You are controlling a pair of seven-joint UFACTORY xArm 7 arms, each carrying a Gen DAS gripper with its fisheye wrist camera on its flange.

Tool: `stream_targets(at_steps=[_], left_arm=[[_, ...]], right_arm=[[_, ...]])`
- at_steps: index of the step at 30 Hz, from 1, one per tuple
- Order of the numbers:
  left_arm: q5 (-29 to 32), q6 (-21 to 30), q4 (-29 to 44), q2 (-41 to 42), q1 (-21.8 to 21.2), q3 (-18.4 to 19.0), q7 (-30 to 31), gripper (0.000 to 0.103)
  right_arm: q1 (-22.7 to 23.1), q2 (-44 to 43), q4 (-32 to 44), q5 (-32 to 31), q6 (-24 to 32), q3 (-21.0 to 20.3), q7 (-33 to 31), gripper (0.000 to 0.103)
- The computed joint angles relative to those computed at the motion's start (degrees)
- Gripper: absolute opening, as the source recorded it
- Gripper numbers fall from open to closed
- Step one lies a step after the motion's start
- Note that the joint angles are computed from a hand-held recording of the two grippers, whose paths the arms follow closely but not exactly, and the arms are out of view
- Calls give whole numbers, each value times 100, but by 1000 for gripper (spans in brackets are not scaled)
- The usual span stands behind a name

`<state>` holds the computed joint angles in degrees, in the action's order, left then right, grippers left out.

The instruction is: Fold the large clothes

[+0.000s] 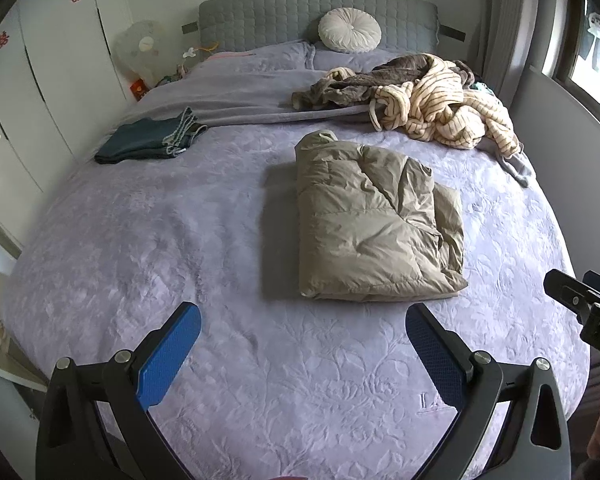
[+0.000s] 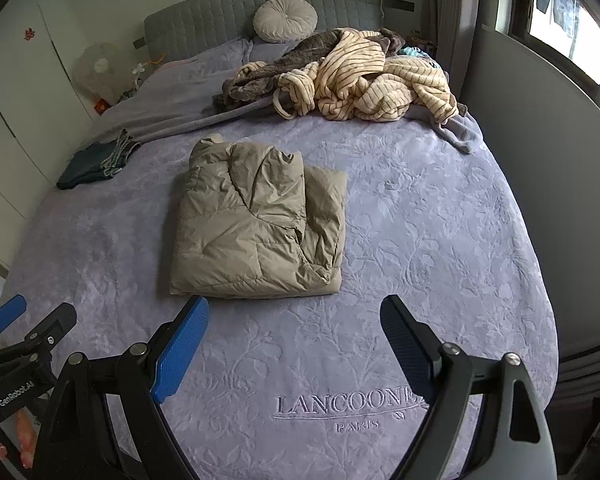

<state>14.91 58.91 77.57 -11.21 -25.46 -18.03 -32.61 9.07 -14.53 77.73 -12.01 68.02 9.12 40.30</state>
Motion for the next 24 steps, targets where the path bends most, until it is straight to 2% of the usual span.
stream_targets(at_steps=[24], left_arm=[[-25, -3, -34, -31, 25, 2, 31, 103]], right_arm=[[44, -3, 47, -18, 56, 34, 91, 89]])
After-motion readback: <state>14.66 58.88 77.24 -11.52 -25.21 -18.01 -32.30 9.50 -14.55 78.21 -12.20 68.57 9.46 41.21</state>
